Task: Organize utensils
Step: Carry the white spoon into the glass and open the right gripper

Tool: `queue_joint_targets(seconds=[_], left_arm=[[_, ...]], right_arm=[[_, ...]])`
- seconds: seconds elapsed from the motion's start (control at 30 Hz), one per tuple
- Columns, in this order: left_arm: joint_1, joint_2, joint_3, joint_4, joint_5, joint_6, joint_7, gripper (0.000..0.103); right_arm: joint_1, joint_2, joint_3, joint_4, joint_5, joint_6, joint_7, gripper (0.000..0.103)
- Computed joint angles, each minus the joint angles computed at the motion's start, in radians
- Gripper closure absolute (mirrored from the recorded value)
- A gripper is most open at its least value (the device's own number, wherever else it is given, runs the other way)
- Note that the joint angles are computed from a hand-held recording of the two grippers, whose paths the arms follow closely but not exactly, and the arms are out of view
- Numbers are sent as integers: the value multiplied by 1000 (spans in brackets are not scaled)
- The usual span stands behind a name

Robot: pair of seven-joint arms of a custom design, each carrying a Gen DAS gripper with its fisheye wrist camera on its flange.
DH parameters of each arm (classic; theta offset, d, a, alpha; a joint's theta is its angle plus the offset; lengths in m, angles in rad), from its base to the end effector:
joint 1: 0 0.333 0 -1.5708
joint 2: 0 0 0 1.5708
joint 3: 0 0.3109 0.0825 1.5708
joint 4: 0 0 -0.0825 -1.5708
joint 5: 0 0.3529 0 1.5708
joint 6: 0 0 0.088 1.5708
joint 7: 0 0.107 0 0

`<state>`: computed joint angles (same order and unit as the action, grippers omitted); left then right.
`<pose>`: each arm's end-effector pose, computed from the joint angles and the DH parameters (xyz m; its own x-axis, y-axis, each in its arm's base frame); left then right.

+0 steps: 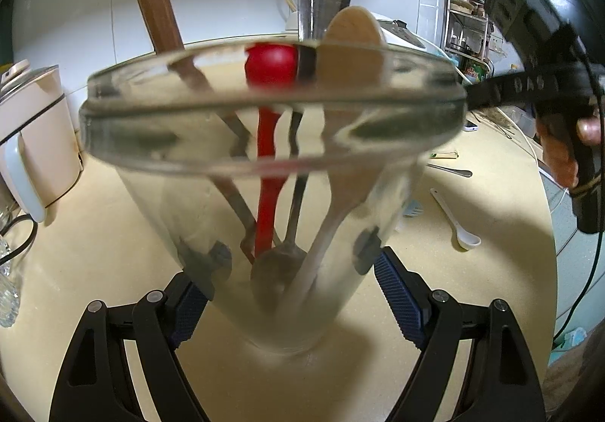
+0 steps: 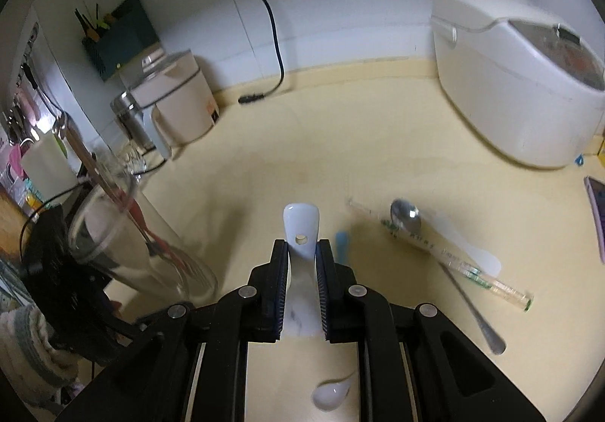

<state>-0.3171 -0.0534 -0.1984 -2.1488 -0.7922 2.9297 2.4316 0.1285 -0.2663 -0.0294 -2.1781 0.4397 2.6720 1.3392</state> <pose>0.4927 -0.2292 0.5194 -0.6305 -0.7759 0.0207 -0.4914 0.3784 -0.7844 0.4935 0.0347 0.5946 0.1177 -0.9589 -0.2581 -0.7236 0.0952 -0.6836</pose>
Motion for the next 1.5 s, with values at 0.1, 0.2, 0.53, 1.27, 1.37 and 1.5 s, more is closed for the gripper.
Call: queue_joint_targets(seconds=[0.1,0.2,0.53,1.27,1.37,1.5], left_arm=[[0,0,1,1,-3,-2,3,18],[0,-1,1,0,-10,-4,9,17],[0,-2,1,-2,-13,-3,11,18],[1,-2,1,-1,-16,-6,14,17],[2,-2,0,-3,-10,-7,12,17],[0,-4,2,-5,-16,-6,17,17]], right_arm=[[-1,-1,0,21,-6,15,-2,88],[0,-4,-3,51,-5,22,-9,88],[63,-26,-16,208,65,18,-120,88],[134,93,61,303,155,-168,-198,83],[127,72,54,300,144,-159,-179,75],[89,30,40,286,96,-145,-104,69]])
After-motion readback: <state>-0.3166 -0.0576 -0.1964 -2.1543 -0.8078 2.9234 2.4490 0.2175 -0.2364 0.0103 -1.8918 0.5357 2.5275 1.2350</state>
